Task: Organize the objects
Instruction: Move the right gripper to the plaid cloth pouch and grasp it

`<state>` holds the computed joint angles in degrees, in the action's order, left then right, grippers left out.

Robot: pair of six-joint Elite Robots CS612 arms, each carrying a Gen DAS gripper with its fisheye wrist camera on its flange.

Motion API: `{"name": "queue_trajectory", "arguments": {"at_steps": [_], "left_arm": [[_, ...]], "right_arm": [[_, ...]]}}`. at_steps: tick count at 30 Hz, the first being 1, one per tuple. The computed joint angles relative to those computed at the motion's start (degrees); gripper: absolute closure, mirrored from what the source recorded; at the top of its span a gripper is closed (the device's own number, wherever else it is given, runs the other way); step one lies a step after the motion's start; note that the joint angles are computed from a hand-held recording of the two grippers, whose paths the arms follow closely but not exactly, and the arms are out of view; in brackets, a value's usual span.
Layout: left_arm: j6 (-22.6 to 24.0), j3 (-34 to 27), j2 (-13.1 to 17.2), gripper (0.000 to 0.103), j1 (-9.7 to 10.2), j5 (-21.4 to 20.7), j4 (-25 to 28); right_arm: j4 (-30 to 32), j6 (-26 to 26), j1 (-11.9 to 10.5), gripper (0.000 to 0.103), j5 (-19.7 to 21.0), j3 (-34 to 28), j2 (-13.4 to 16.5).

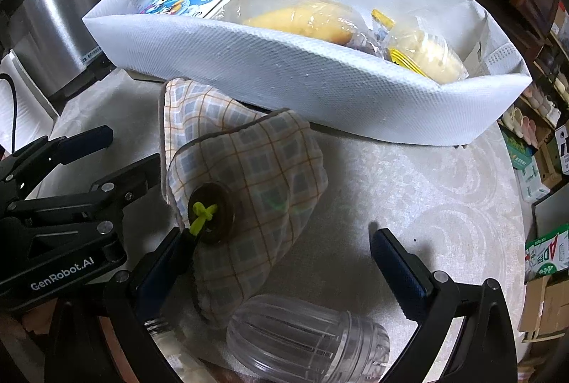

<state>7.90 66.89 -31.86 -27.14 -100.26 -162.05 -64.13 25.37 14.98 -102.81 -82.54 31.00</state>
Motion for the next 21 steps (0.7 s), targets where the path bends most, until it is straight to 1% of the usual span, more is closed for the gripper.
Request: {"name": "queue_trajectory", "arguments": {"at_steps": [8, 13, 21], "left_arm": [[0.54, -0.3, 0.11, 0.03, 0.07, 0.1, 0.17], [0.74, -0.51, 0.18, 0.03, -0.16, 0.66, 0.35], [0.72, -1.13, 0.43, 0.03, -0.55, 1.22, 0.72]], "right_arm": [[1.8, -1.12, -0.44, 0.001, 0.66, -1.13, -0.52], [2.05, -2.08, -0.61, 0.008, 0.84, -2.14, -0.58], [3.36, -3.13, -1.31, 0.008, 1.42, -3.21, -1.0]]}}
